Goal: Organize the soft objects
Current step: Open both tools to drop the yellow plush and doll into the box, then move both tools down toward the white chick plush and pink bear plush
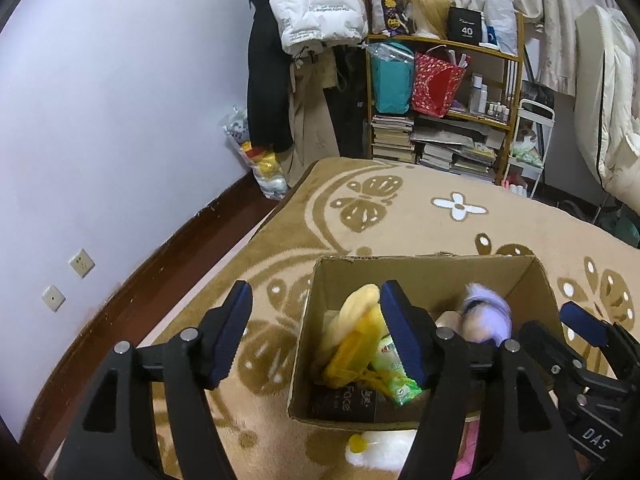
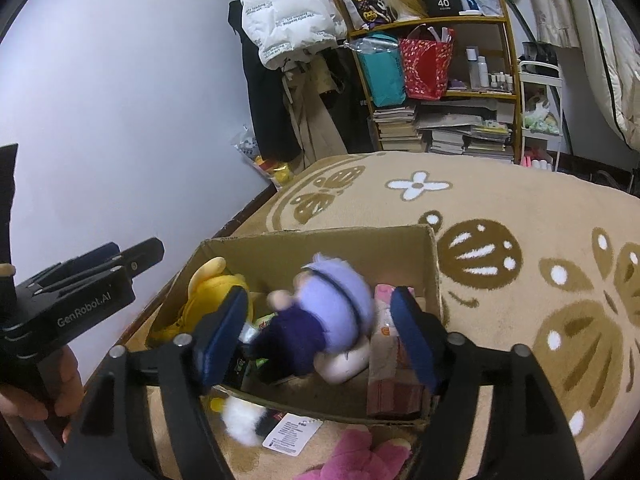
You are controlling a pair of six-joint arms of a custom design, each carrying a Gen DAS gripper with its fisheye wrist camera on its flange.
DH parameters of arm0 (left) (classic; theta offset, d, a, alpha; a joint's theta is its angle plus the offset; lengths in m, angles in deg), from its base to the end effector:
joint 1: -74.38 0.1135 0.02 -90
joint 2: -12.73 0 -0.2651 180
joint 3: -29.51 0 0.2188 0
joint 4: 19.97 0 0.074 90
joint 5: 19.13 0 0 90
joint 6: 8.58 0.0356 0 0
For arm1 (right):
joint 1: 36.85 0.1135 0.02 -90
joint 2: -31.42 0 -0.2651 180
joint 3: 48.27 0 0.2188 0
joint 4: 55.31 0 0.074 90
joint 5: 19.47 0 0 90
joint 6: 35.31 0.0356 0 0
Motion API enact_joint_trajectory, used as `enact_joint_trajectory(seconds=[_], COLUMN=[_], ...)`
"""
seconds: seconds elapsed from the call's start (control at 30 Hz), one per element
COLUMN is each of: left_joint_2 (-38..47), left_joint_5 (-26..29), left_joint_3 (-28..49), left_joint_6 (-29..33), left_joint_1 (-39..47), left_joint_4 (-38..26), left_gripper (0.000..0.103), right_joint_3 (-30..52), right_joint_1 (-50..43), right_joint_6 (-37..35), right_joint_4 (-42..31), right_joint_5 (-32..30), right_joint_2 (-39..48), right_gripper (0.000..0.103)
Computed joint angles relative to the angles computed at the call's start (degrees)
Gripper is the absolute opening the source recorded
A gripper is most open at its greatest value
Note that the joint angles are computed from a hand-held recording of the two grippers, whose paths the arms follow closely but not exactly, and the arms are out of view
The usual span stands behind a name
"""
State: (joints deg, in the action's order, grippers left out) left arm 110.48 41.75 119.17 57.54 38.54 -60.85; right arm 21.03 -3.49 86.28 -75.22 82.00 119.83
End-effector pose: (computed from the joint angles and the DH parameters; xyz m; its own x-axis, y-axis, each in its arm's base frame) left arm 0.2869 -0.1858 0.2661 -0.6614 0.0415 -0.7489 -0.0166 0.9974 0.0699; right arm 0.2578 0.1612 0.2383 -0.6626 0.1784 -0.7274 -0.0737 0.9510 0.3003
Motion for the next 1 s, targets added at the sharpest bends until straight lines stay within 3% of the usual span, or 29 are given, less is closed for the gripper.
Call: enact_joint_trajectory(seconds=[0.2, 0.27, 0.33, 0.6, 1.0], left_joint_2=[-1.51, -2.33, -3.42, -6.65, -9.25], left_joint_5=[-2.49, -2.74, -3.75, -6.21, -3.76], left_joint_3=[-0.34, -0.52, -1.33, -3.57, -7.21], left_joint_6=[0.01, -0.02, -0.34, -0.54, -1.84], left_joint_1=[-0.37, -0.54, -1.12, -3.12, -5.72], left_joint_4=[-1.99, -2.69, -2.65, -3.93, -5.66], left_gripper=[0.082, 0.094, 0.098, 0.103, 0.103], right_joint_3=[-1.63, -2.48, -3.39, -3.49, -6.24], right_joint_1=[-0.07, -0.15, 0.52, 2.30, 7.22], right_joint_6=[0.69, 0.95, 1.31, 2.66, 8.55], right_joint_4=[-0.49, -0.38, -0.25, -5.27, -10.50], right_joint_5=[1.10, 1.32, 2.89, 5.85, 10.24], right_joint_2=[-2.30, -3.49, -4.70, -7.47, -12.03], right_gripper=[0.094, 0.101, 0.103, 0.103, 0.103])
